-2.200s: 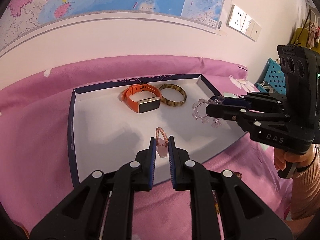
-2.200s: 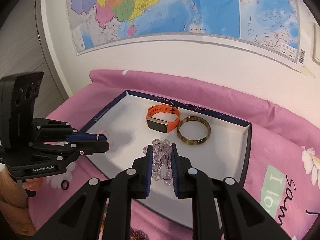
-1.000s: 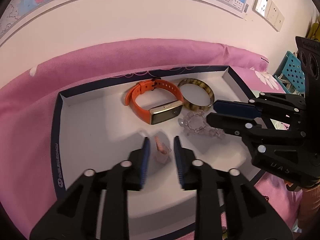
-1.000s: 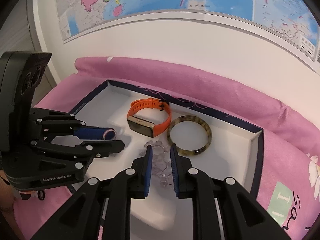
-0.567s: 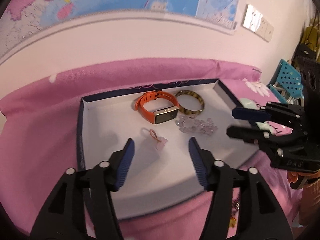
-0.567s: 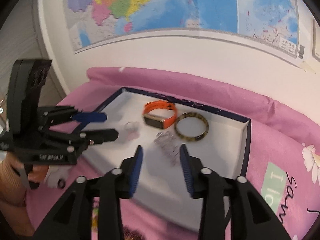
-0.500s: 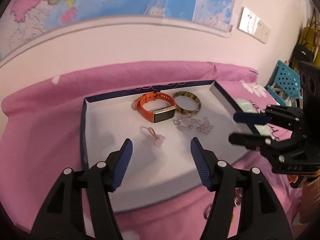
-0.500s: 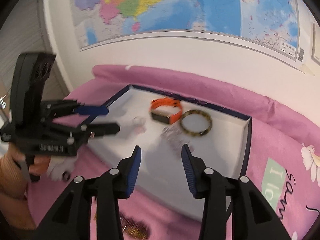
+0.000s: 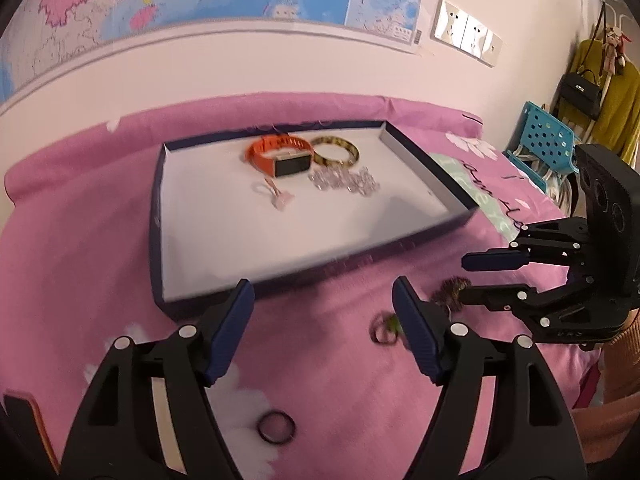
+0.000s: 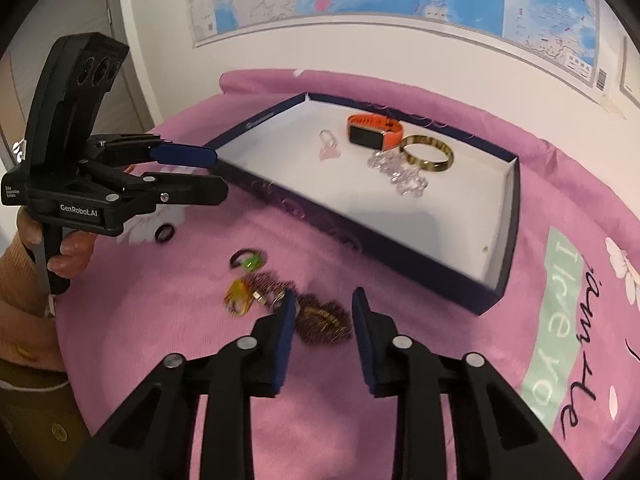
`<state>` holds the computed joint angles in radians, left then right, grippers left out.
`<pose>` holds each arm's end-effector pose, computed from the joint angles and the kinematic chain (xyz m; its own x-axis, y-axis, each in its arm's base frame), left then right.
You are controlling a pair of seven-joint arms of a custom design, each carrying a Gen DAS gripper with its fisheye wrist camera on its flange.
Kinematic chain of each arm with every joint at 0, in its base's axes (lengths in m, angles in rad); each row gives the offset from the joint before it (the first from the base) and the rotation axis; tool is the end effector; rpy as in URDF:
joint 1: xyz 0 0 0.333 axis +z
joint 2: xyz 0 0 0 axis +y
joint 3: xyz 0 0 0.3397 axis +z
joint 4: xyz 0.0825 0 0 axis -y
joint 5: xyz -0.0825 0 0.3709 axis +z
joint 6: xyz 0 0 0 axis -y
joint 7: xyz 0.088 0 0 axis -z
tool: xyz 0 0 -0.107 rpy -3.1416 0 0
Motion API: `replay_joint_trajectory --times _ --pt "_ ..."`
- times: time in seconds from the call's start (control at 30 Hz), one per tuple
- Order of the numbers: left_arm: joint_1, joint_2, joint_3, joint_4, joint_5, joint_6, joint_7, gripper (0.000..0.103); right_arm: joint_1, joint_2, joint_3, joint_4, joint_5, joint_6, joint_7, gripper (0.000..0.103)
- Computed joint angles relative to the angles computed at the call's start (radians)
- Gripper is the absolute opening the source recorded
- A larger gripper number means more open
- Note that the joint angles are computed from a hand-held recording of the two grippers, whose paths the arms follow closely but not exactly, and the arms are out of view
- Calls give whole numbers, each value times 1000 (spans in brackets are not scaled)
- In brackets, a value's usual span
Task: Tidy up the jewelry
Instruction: 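Open left tool to drop the hair tie in the box while right tool releases the crystal bracelet, then move left tool to the black ring while right tool grasps the dark red lattice bracelet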
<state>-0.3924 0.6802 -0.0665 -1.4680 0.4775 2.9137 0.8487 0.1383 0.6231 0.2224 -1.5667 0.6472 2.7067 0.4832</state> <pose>0.6818 -0.3531 0.3919 -0.1864 -0.9711 0.1491 -0.7178 0.0310 -0.6956 0.7105 0.2090 0.3632 0.7561 -0.6539 -0.0275 -0.5072 -0.5589 -0.6560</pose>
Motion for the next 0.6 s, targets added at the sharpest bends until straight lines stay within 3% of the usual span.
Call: replay_joint_trajectory --times 0.17,0.4,0.6 --pt "-8 -10 1 -35 0 11 -16 71 20 -6 -12 -29 -24 41 1 17" --pt "-9 -20 -3 -64 -3 24 -30 71 -16 -6 12 -38 13 28 15 2" --pt "-12 -28 -2 -80 0 34 -32 71 -64 -12 49 -35 116 -11 -17 1"
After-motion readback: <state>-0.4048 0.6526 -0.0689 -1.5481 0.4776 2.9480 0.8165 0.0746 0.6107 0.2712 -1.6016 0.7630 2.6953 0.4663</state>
